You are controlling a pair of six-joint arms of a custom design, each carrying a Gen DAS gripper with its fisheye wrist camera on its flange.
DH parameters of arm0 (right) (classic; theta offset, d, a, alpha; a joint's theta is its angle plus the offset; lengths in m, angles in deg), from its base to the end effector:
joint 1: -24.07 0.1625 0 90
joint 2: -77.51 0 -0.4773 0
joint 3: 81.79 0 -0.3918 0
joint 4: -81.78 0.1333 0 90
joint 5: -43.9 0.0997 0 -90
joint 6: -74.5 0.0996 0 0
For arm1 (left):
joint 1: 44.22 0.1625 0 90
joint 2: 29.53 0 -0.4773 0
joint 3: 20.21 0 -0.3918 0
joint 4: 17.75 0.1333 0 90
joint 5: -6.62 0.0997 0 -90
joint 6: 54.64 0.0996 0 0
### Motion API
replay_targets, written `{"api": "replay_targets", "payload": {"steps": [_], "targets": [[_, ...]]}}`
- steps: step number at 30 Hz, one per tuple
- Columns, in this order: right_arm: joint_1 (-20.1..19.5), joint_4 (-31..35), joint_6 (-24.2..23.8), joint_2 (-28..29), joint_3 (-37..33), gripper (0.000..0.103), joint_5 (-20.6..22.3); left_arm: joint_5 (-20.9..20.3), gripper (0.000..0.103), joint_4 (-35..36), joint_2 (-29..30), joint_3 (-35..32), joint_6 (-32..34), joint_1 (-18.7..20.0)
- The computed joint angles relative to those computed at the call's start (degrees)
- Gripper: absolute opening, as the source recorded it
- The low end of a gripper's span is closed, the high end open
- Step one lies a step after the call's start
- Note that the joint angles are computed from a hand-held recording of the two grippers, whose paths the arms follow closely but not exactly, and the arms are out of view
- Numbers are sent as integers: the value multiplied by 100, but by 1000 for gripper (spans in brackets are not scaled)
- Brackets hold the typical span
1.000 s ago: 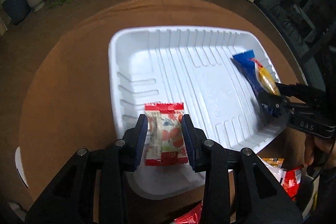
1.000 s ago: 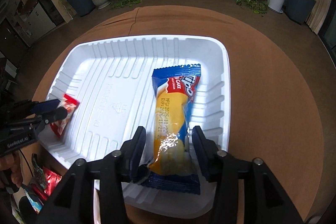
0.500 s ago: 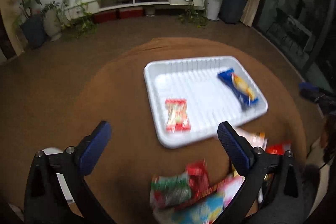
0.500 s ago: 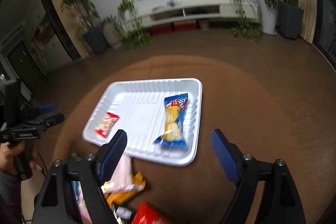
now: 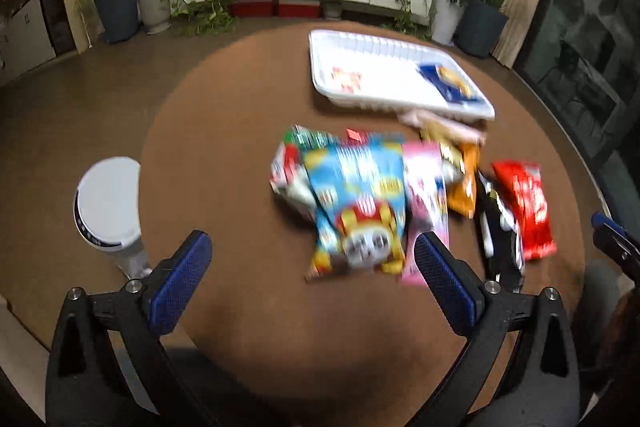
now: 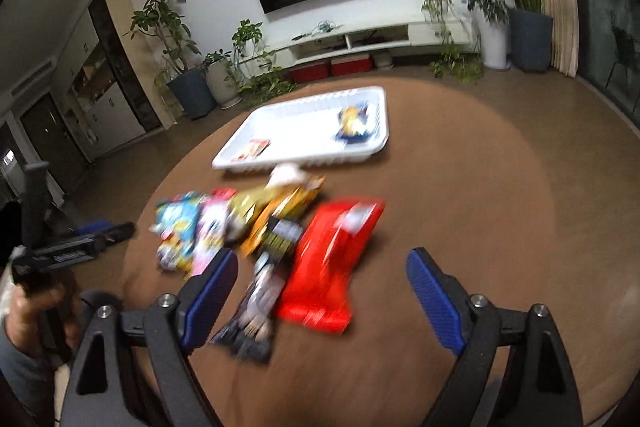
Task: Organize snacks
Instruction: 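Withdraw both tools from the tray back toward the snack pile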
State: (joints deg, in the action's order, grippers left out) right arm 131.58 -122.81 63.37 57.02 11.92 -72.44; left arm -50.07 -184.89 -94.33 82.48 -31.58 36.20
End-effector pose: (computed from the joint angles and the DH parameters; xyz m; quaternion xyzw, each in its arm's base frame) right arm 0.2938 -0.6351 -0.0466 0.1473 -0.9025 0.3553 0.1937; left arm 0.0785 -0.6646 0.3524 0.1612 0.8931 -0.2879 0.3059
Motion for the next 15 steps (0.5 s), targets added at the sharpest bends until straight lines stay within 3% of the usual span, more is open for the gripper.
{"api": "replay_targets", "payload": {"steps": [3, 11, 15], "targets": [[41, 133, 297, 52, 132, 81, 76, -24, 102, -118, 9, 266, 98, 25], [127, 697, 538, 235, -111, 65, -58, -165, 101, -381, 0, 362, 351, -22], [169, 903, 474, 309, -267, 64, -4, -144, 84, -89, 78, 97, 266, -20]]}}
